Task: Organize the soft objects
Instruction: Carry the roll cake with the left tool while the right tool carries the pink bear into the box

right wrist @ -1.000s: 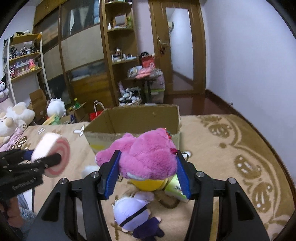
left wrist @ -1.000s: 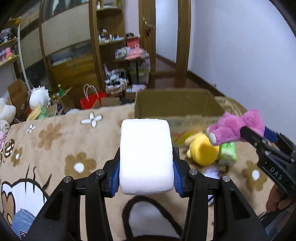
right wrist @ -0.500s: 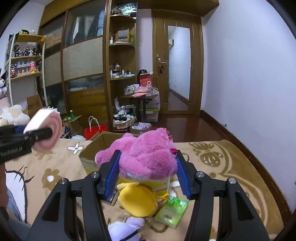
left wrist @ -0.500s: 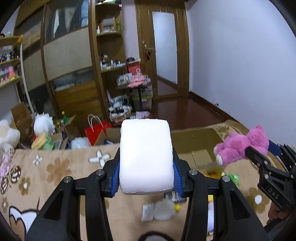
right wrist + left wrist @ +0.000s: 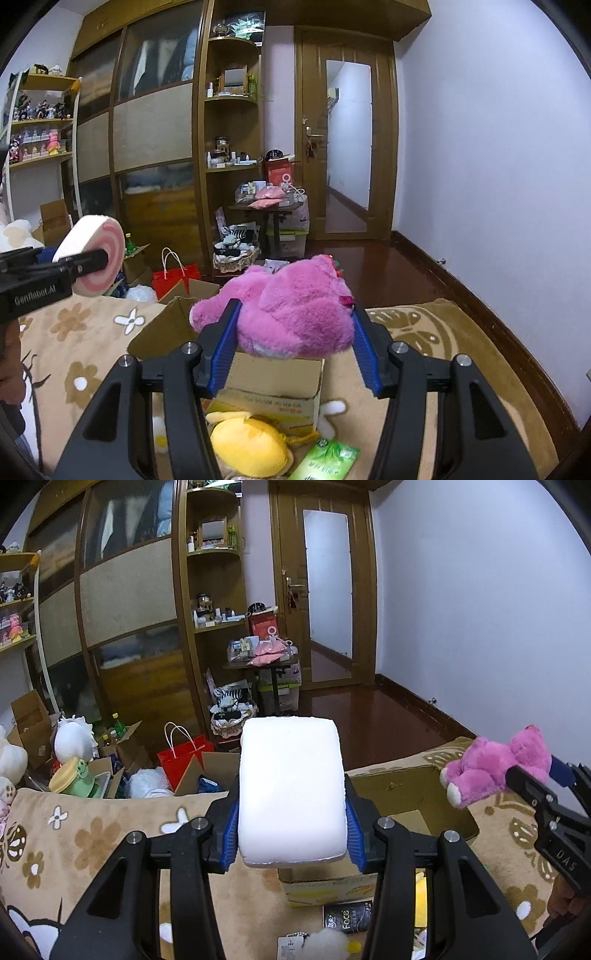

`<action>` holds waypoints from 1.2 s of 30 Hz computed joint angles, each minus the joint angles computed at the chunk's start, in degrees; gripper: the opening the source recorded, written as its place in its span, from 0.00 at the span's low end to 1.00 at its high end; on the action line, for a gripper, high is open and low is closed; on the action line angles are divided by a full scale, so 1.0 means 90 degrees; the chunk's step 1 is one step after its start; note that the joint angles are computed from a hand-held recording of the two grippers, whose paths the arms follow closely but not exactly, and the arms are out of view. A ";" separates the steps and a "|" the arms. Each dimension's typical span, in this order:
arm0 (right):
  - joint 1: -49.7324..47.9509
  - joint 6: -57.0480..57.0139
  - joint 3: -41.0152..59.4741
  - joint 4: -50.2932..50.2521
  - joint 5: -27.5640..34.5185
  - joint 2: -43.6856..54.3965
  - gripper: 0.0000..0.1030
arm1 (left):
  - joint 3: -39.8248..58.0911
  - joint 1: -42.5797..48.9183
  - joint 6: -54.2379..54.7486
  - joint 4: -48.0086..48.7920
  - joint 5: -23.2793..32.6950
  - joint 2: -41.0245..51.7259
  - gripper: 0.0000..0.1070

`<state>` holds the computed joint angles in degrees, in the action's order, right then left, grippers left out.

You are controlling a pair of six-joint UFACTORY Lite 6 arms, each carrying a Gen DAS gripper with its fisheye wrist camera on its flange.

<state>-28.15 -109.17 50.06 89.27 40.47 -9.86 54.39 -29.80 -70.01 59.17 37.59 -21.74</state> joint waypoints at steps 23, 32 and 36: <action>0.0749 -0.0557 0.0658 0.0541 -0.0391 0.1718 0.58 | -0.0410 0.0497 -0.1358 0.1172 -0.1454 0.1558 0.43; 0.0904 -0.0775 0.0586 0.0689 -0.0449 0.1928 0.59 | -0.0332 0.0491 -0.1096 0.0894 -0.1619 0.1961 0.43; 0.0959 -0.0949 0.0509 0.0711 -0.0449 0.1948 0.59 | -0.0303 0.0483 -0.0998 0.0782 -0.1632 0.2082 0.44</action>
<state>-19.51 -117.71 54.64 95.67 36.43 7.67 51.67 -25.46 -78.99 66.21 22.90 -3.00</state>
